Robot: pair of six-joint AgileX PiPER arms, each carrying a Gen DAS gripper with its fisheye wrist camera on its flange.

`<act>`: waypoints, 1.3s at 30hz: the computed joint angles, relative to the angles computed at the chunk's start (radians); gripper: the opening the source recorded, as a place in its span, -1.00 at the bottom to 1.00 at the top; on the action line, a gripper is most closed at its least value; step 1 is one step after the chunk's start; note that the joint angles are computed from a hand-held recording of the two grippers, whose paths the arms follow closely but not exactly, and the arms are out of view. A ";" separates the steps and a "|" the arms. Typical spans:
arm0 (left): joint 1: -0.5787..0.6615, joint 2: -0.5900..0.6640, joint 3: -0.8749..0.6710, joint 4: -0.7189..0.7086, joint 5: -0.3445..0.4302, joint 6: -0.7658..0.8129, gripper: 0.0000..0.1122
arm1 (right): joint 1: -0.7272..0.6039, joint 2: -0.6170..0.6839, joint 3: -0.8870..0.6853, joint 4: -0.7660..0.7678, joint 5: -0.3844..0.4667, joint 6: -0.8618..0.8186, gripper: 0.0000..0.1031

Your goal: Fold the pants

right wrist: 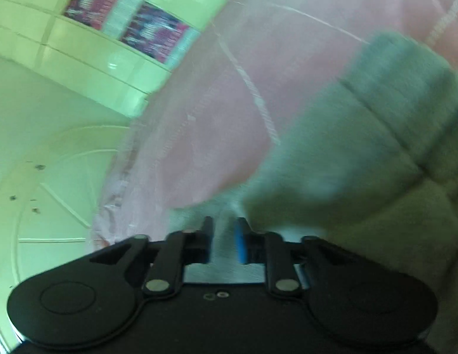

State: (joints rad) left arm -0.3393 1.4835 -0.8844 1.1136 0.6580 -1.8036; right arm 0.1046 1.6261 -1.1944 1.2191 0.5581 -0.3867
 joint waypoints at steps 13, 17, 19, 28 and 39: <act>-0.073 -0.014 -0.006 0.009 0.004 0.046 0.83 | -0.267 -0.062 0.050 -0.166 0.112 0.035 -1.00; -0.092 -0.001 -0.048 0.021 -0.061 0.034 0.83 | -0.311 -0.089 0.029 -0.149 0.182 -0.041 -1.00; -0.121 0.050 -0.124 0.027 -0.077 0.069 0.83 | -0.313 -0.129 0.041 -0.123 0.168 -0.125 -0.67; -0.140 0.425 -0.715 -0.429 -0.062 0.667 0.83 | -0.105 -0.018 -0.172 -0.630 0.090 0.143 -0.86; -0.132 0.303 -0.522 -0.467 -0.139 0.735 0.84 | -0.324 -0.113 -0.053 -0.225 0.249 -0.225 -0.57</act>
